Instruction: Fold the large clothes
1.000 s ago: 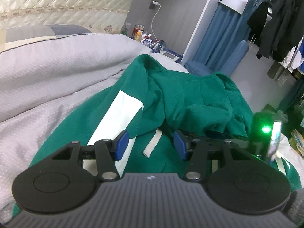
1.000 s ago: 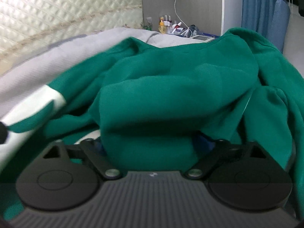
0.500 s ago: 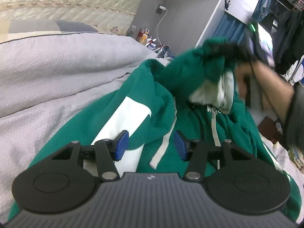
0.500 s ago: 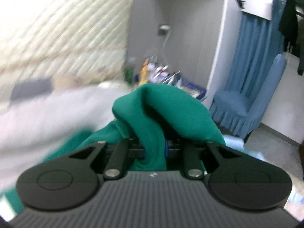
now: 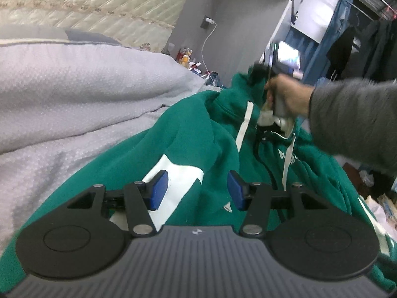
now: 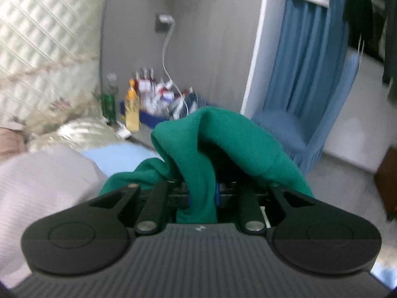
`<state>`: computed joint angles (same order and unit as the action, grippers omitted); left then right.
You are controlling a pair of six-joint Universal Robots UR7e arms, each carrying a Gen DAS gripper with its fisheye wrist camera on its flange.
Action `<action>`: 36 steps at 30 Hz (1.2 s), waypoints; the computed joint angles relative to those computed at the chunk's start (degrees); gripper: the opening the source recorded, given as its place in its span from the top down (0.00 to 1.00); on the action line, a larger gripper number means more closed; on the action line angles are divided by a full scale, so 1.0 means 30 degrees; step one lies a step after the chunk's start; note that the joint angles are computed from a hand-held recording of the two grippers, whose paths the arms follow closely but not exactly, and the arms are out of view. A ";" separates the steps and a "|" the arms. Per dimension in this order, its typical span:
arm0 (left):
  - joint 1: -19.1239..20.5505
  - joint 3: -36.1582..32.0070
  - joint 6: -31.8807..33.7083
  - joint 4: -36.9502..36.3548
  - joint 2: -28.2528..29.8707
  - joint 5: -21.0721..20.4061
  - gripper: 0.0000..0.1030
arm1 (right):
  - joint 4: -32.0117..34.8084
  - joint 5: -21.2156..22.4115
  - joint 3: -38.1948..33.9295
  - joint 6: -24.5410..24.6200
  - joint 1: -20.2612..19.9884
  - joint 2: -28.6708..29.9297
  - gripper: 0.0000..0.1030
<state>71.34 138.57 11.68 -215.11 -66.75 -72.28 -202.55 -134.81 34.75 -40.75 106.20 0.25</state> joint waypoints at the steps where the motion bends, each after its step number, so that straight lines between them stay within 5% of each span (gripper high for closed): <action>1: 0.0224 -0.0158 -0.0043 -0.0092 0.0179 -0.0274 0.43 | -0.0243 0.0285 0.0400 0.0232 -0.0288 -0.0078 0.80; 8: 0.1375 -0.1226 -0.0302 0.0012 0.1181 -0.1524 0.43 | -0.2986 0.2556 0.3916 0.1712 -0.1269 -0.1331 0.72; 12: 0.1404 -0.1301 -0.0198 0.0168 0.1049 -0.1640 0.43 | -0.3679 0.2775 0.5483 0.2138 -0.0980 -0.2204 0.34; 13: 0.1428 -0.1339 -0.0324 0.0276 0.0990 -0.1680 0.43 | -0.3966 0.2867 0.6136 0.2268 -0.0900 -0.2520 0.32; 19: 0.1023 -0.0675 -0.0802 0.0419 0.0061 -0.1478 0.43 | -0.5977 0.3258 1.1523 0.2838 0.0029 -0.4966 0.32; 23: -0.0262 0.0537 0.0947 0.0242 -0.1148 0.0287 0.43 | -0.7519 0.3070 1.5558 0.3190 0.0934 -0.6744 0.32; 26: -0.0296 0.1256 0.0017 0.1057 -0.2604 -0.0648 0.43 | -0.8638 0.2887 1.8479 0.3684 0.1740 -0.7964 0.32; 36: -0.2553 0.4049 -0.0093 0.1285 -0.5958 0.0304 0.43 | -1.2522 -0.0072 2.7305 0.5912 0.5159 -1.1347 0.32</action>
